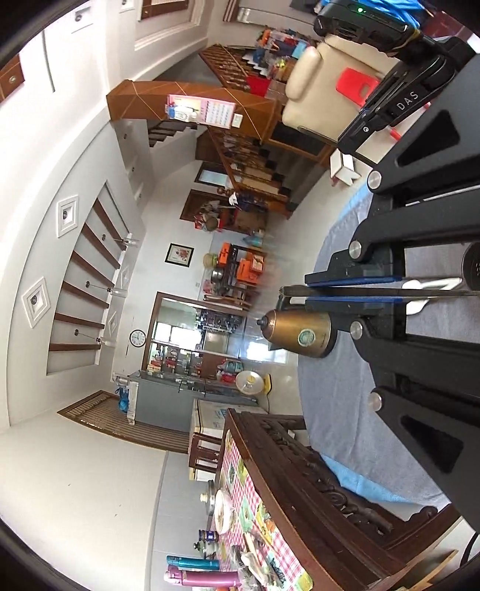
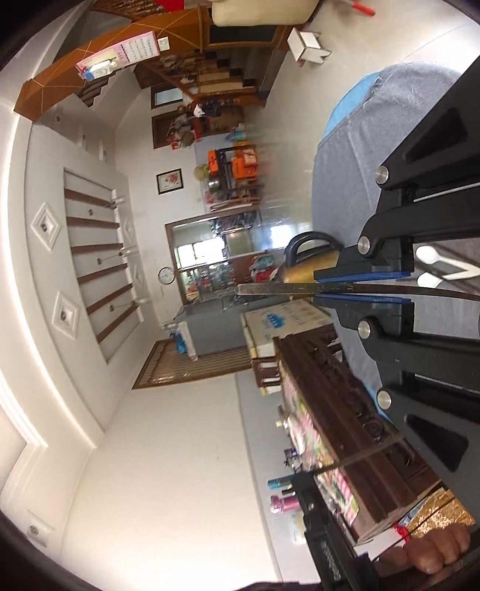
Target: Organize utensils
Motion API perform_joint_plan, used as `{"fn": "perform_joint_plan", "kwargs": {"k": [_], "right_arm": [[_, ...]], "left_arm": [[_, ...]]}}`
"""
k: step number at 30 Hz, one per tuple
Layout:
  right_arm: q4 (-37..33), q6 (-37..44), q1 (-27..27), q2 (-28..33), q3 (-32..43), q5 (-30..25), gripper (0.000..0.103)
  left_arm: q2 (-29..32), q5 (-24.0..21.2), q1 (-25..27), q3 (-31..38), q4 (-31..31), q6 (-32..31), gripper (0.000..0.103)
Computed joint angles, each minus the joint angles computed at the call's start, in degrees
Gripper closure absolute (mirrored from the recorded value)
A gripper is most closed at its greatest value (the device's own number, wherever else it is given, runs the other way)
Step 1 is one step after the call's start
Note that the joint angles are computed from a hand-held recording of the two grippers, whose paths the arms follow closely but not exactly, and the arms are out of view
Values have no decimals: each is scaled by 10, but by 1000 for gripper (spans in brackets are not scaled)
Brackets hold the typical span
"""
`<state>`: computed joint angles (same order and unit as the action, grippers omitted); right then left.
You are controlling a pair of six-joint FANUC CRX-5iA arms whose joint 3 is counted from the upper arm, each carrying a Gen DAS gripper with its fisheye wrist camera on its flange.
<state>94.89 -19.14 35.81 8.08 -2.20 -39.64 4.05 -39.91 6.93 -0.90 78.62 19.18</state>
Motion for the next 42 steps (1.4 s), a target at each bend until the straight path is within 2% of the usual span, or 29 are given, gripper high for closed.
{"fn": "perform_joint_plan", "kwargs": {"k": [4,9,13,17,20,28,38,39,41,42], "right_arm": [[17,-19,4,-14,-11,13,96],[-7,0,13,-18,-20,27,96],[-52,42,24,-9,-19,24,96],[-104,80,29,-3,-21,23,96],[-141,101,34,-4,-30,19,96],[-184,111,37,-14,-47,24,96],[-224,127,40,-22,-51,45,96],[-228,126,38,-23,-52,51,95],[-225,116,32,-29,-61,76,94],[-219,106,27,-35,-68,92,92]], "left_arm": [[-8,-5,-2,-7,-1,2,98],[-8,-7,-7,-12,-33,17,98],[-6,4,-13,-17,-75,35,98],[8,-5,-10,-6,-145,88,98],[12,-12,-7,-6,-172,108,98],[12,-21,-5,-13,-187,106,98],[30,-68,14,13,-229,153,97],[30,-70,15,12,-228,151,94],[26,-66,16,7,-226,148,78],[24,-62,17,6,-225,147,63]]}}
